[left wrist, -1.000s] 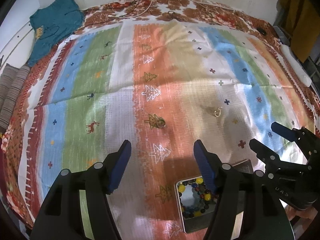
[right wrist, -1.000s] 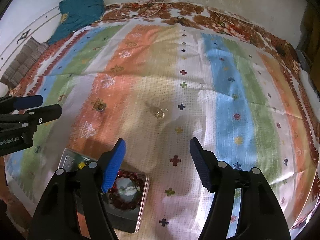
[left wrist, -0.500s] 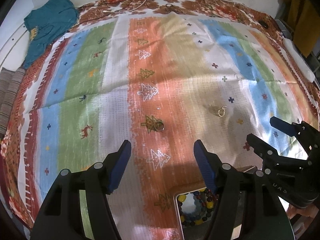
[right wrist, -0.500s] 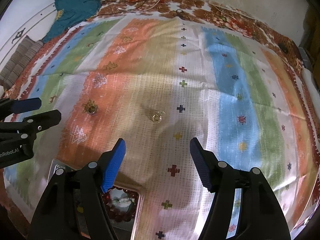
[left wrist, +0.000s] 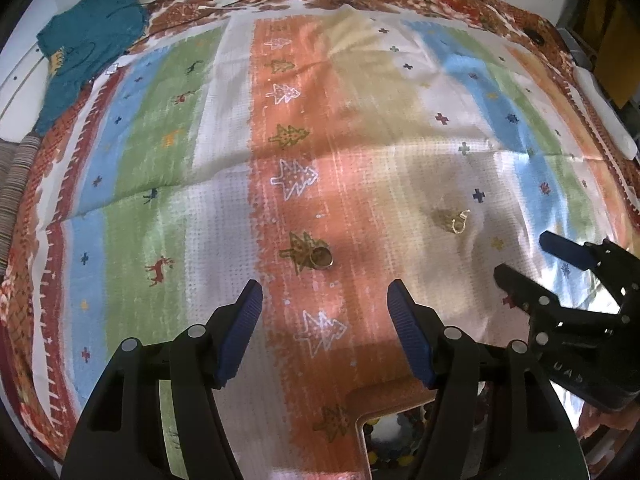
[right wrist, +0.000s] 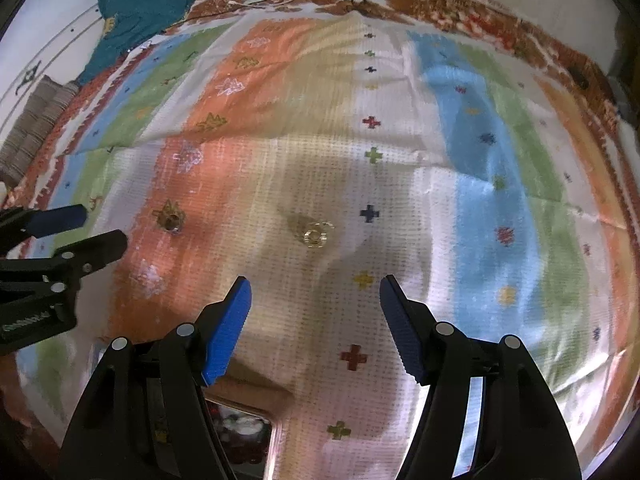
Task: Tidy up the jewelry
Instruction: 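Move both open tools toward the two small gold rings on the cloth, then grasp one gold ring with the left tool while the right tool grasps the other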
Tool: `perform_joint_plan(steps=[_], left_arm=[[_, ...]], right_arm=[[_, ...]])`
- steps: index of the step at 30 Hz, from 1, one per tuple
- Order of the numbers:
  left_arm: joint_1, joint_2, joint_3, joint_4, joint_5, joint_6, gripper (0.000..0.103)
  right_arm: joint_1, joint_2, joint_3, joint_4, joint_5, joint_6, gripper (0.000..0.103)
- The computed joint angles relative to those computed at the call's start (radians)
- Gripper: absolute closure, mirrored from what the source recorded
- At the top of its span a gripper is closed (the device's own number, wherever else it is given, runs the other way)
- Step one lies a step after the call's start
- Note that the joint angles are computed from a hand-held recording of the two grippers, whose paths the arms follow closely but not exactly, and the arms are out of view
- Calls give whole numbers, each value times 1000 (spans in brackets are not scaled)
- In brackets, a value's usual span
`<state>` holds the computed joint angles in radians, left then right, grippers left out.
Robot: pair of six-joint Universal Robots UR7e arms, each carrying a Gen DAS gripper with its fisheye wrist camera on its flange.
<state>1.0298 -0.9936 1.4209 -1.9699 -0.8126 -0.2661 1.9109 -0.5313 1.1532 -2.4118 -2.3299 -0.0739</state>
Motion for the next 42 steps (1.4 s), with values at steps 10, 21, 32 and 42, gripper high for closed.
perform_joint_plan(steps=[10, 21, 32, 42], left_arm=[[31, 53, -60, 33, -5, -5, 36], [71, 111, -128, 83, -13, -25, 37], [89, 147, -175, 114, -37, -20, 47], [99, 172, -197, 139, -30, -5, 78]], right_arm=[[-17, 50, -71, 52, -24, -5, 36], [-40, 113, -168, 113, -33, 13, 36], [-53, 161, -239, 154, -56, -6, 46], [-59, 185, -281, 180, -44, 3, 67]])
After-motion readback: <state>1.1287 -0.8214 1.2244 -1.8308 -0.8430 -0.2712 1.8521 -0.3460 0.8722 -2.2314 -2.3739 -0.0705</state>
